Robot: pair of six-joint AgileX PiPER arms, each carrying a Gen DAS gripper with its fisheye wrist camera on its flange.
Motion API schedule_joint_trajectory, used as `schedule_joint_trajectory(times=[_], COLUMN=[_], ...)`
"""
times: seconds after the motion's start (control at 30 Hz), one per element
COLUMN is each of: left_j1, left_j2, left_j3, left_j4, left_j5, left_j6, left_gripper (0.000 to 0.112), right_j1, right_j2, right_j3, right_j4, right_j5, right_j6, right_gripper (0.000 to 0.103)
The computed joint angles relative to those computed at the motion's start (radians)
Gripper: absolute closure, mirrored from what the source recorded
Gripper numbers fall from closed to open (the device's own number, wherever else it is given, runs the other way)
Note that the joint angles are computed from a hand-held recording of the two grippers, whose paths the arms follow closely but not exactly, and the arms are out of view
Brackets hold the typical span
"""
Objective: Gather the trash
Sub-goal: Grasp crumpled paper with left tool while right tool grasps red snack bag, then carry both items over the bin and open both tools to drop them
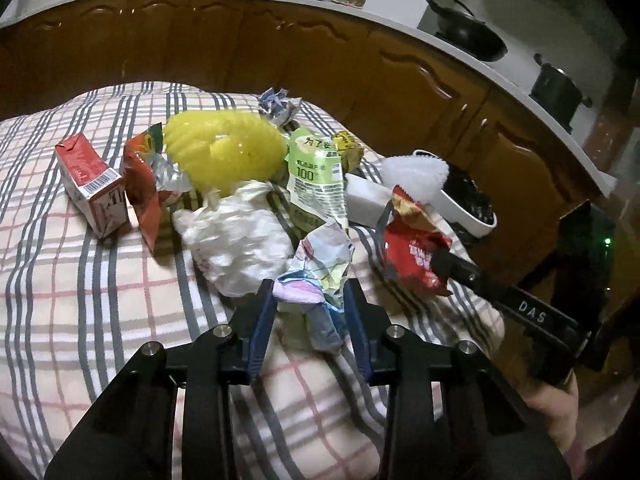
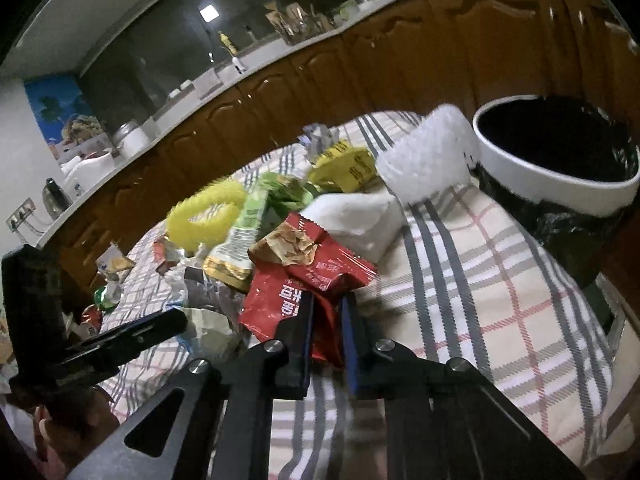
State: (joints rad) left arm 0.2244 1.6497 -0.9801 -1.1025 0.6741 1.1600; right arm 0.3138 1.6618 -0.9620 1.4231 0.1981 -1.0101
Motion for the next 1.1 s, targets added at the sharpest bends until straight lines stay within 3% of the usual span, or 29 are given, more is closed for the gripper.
schedule_joint_trajectory(times=[0.37, 0.77, 1.1], left_j1=[0.005, -0.154, -0.338], left_j2=[-0.082, -0.046, 0.114], left_j3=[0.016, -0.15, -0.414], left_j4=[-0.032, 0.015, 0.148], left_j5=[0.057, 0.037, 0.017], left_j6=[0.044, -0.052, -0.24], left_gripper=[0.081, 0.081, 0.081], right_j1=[-0.01, -0.177, -0.343], right_j2=[-0.125, -0.191, -0.16], right_j3=[0.052, 0.077, 0.001], right_j4=[0.041, 0.042, -0.292], right_j5=[-0.022, 0.004, 0.012], right_j6=[-0.047, -0.063, 0.221], right_gripper=[0.092, 0.093, 0.093])
